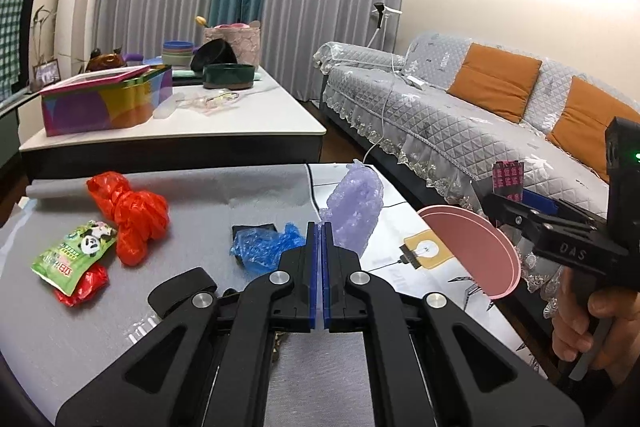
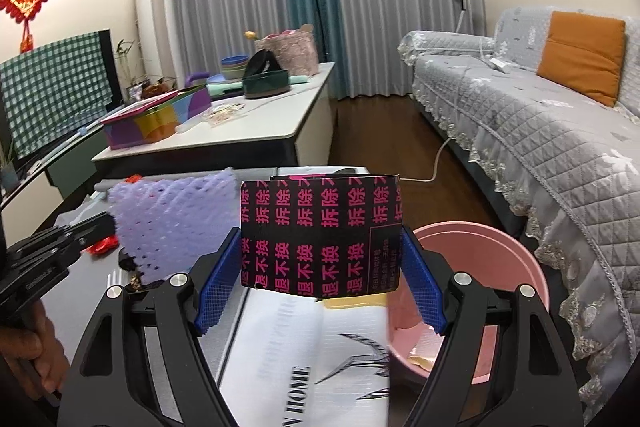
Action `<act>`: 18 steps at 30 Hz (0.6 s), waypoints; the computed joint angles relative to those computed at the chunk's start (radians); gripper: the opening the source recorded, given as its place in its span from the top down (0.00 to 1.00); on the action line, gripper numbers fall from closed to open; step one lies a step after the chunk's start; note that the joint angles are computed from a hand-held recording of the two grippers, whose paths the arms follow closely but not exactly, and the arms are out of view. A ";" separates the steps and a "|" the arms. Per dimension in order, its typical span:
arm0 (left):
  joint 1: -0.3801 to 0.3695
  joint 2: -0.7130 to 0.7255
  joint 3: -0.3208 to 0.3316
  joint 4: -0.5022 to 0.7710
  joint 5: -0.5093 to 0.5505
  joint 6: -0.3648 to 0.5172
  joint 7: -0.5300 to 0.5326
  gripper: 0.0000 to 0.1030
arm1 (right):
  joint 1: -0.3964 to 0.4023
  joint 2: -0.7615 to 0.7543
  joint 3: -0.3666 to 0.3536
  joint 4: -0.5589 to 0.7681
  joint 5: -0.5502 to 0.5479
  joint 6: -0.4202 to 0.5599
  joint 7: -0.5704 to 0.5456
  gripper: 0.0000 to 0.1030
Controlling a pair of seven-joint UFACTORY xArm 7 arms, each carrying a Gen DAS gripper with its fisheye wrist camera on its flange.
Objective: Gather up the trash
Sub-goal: 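Carry the card and lavender net over the pink bin with both grippers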
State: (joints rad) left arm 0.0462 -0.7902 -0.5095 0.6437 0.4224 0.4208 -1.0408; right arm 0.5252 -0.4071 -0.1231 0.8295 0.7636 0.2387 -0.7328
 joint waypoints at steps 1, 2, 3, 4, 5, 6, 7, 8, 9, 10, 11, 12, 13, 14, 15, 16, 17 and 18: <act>0.002 0.005 -0.008 0.012 0.004 0.007 0.003 0.99 | -0.004 0.001 -0.002 0.002 0.000 0.000 0.002 0.27; 0.002 0.010 -0.013 0.019 0.008 0.011 0.006 0.99 | -0.011 0.004 -0.005 0.007 -0.001 -0.002 0.007 0.27; 0.002 0.018 -0.017 0.030 0.011 0.015 0.009 0.99 | -0.017 0.007 -0.008 0.011 -0.002 -0.005 0.008 0.27; 0.000 0.024 -0.018 0.035 0.013 0.015 0.010 0.99 | -0.024 0.012 -0.009 0.017 -0.007 -0.009 0.010 0.27; 0.001 0.034 -0.021 0.045 0.015 0.015 0.011 0.99 | -0.034 0.018 -0.009 0.023 -0.013 -0.016 0.014 0.27; 0.001 0.042 -0.024 0.053 0.016 0.016 0.009 0.99 | -0.043 0.024 -0.008 0.029 -0.020 -0.021 0.020 0.27; 0.001 0.055 -0.028 0.063 0.018 0.015 0.007 0.99 | -0.050 0.029 -0.010 0.035 -0.026 -0.024 0.023 0.27; 0.001 0.062 -0.031 0.068 0.020 0.015 0.003 0.99 | -0.058 0.036 -0.013 0.043 -0.032 -0.026 0.026 0.27; 0.003 0.072 -0.037 0.076 0.025 0.014 -0.002 0.99 | -0.066 0.042 -0.016 0.050 -0.036 -0.027 0.028 0.27; 0.006 0.082 -0.042 0.082 0.031 0.011 -0.007 0.99 | -0.074 0.045 -0.016 0.053 -0.042 -0.028 0.032 0.27; 0.010 0.096 -0.050 0.093 0.037 0.009 -0.012 0.99 | -0.084 0.050 -0.016 0.058 -0.049 -0.031 0.035 0.27; 0.013 0.108 -0.058 0.103 0.044 0.009 -0.019 0.99 | -0.092 0.056 -0.017 0.063 -0.055 -0.034 0.038 0.27; 0.017 0.122 -0.064 0.114 0.052 0.009 -0.025 0.99 | -0.099 0.060 -0.020 0.065 -0.058 -0.037 0.037 0.27; 0.021 0.137 -0.069 0.125 0.061 0.006 -0.032 0.99 | -0.106 0.066 -0.024 0.071 -0.062 -0.040 0.038 0.27; 0.026 0.153 -0.076 0.138 0.070 0.004 -0.041 0.99 | -0.112 0.072 -0.027 0.076 -0.064 -0.040 0.038 0.27; 0.030 0.168 -0.080 0.149 0.080 0.000 -0.049 0.99 | -0.120 0.080 -0.033 0.084 -0.064 -0.038 0.037 0.27; 0.037 0.187 -0.088 0.165 0.094 -0.003 -0.058 0.99 | -0.126 0.086 -0.035 0.091 -0.064 -0.035 0.037 0.27; 0.041 0.202 -0.093 0.178 0.106 -0.004 -0.068 0.99 | -0.135 0.095 -0.039 0.099 -0.062 -0.032 0.037 0.27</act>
State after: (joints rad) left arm 0.0870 -0.5882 -0.6026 0.8217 0.5286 0.4169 -1.1085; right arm 0.3903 -0.3120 -0.1618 0.9283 0.7020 0.2067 -0.6960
